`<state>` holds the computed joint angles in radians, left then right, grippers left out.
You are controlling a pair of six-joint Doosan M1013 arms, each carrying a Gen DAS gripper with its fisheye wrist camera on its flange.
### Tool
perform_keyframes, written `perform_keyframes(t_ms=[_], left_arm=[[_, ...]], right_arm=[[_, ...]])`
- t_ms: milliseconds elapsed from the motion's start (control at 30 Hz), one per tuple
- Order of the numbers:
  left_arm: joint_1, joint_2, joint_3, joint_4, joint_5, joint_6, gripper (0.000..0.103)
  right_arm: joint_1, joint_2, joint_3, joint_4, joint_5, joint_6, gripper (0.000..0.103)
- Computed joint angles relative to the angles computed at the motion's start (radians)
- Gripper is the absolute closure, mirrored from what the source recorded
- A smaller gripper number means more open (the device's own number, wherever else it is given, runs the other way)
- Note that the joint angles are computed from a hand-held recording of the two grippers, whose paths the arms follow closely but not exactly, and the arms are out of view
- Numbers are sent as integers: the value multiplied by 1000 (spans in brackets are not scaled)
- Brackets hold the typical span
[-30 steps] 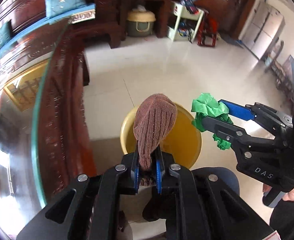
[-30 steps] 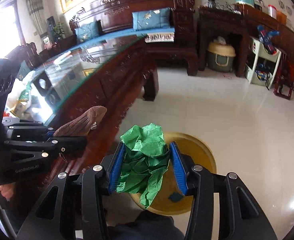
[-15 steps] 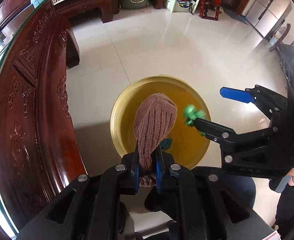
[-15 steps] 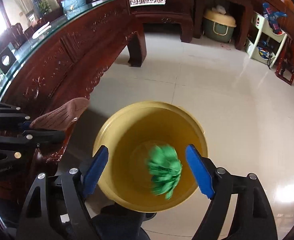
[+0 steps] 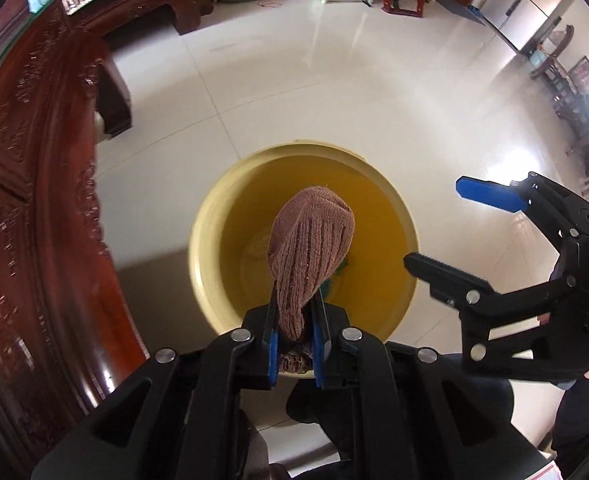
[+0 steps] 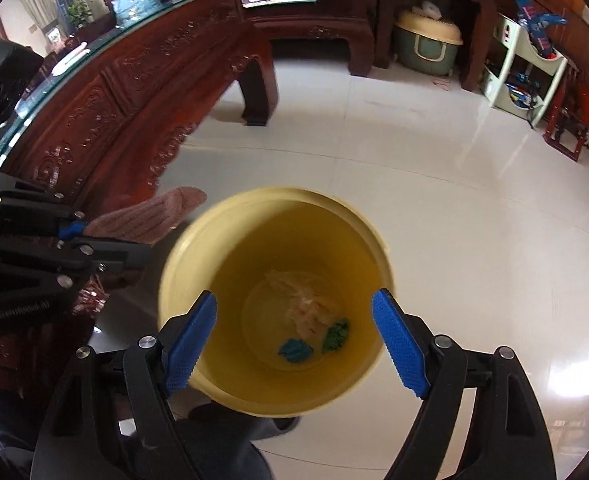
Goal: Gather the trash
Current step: 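Open the right tool to drop the green cloth into the bucket, then open the left tool to drop the brown hat into the bucket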
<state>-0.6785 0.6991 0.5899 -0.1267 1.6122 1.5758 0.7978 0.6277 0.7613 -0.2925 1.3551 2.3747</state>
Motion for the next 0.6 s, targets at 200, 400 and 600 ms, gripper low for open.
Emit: perform_keyframes(t_ms=[200,400,600], left_arm=[[-15,19,-32,12,3,24,45],[-15,4,-25,9,-24,21,31],[-1,-56,41,20,-110,-11,30]], right_arm=[[-3,-48,83,-24,-8,67,25],[-1,-63,109,-27,-10,93,25],[20,-58,81,-60,-18,97,22]])
